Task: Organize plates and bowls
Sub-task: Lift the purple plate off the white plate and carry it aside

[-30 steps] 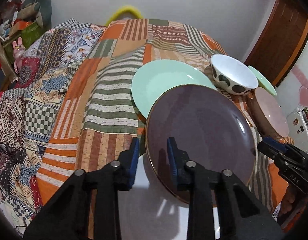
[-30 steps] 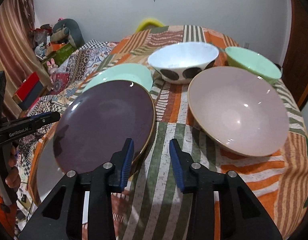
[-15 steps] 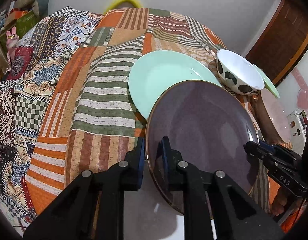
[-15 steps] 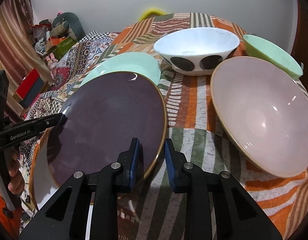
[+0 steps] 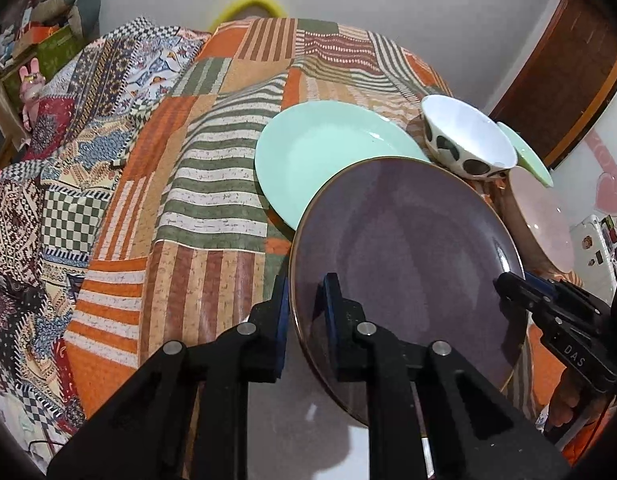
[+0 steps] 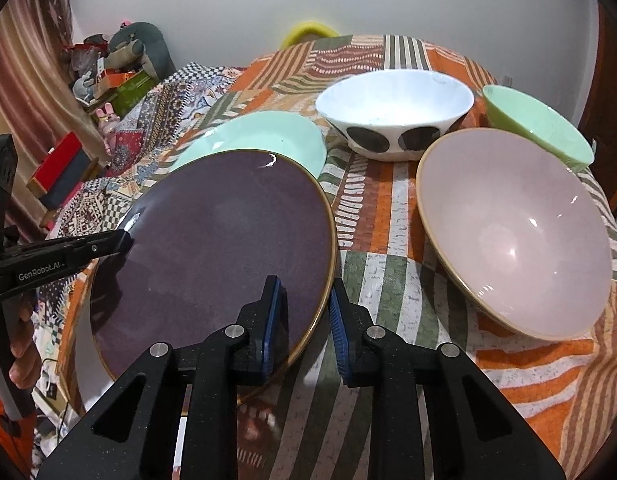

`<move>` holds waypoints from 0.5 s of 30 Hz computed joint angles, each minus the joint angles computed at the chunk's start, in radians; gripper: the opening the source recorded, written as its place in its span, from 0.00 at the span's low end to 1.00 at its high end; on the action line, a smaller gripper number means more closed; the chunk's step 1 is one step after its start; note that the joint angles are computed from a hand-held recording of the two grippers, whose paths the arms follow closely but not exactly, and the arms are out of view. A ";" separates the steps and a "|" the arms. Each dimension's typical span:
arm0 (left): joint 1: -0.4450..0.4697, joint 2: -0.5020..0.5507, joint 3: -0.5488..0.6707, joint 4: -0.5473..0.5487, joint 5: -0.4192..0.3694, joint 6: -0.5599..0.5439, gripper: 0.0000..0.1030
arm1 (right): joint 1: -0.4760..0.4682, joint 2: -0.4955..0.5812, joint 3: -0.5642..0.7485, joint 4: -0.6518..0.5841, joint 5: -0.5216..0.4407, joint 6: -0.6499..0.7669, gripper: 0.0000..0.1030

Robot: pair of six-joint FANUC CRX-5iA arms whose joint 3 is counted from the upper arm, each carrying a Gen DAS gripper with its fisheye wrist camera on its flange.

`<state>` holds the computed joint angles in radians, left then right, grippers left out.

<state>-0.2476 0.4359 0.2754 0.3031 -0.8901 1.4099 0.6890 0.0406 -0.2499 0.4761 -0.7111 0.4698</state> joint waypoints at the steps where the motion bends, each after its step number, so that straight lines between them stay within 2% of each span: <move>1: -0.003 -0.010 -0.005 -0.007 0.002 0.003 0.15 | 0.002 -0.007 -0.007 0.009 0.003 -0.006 0.21; 15: -0.037 -0.163 -0.090 -0.038 0.032 0.014 0.16 | 0.063 -0.132 -0.108 0.173 -0.007 -0.164 0.21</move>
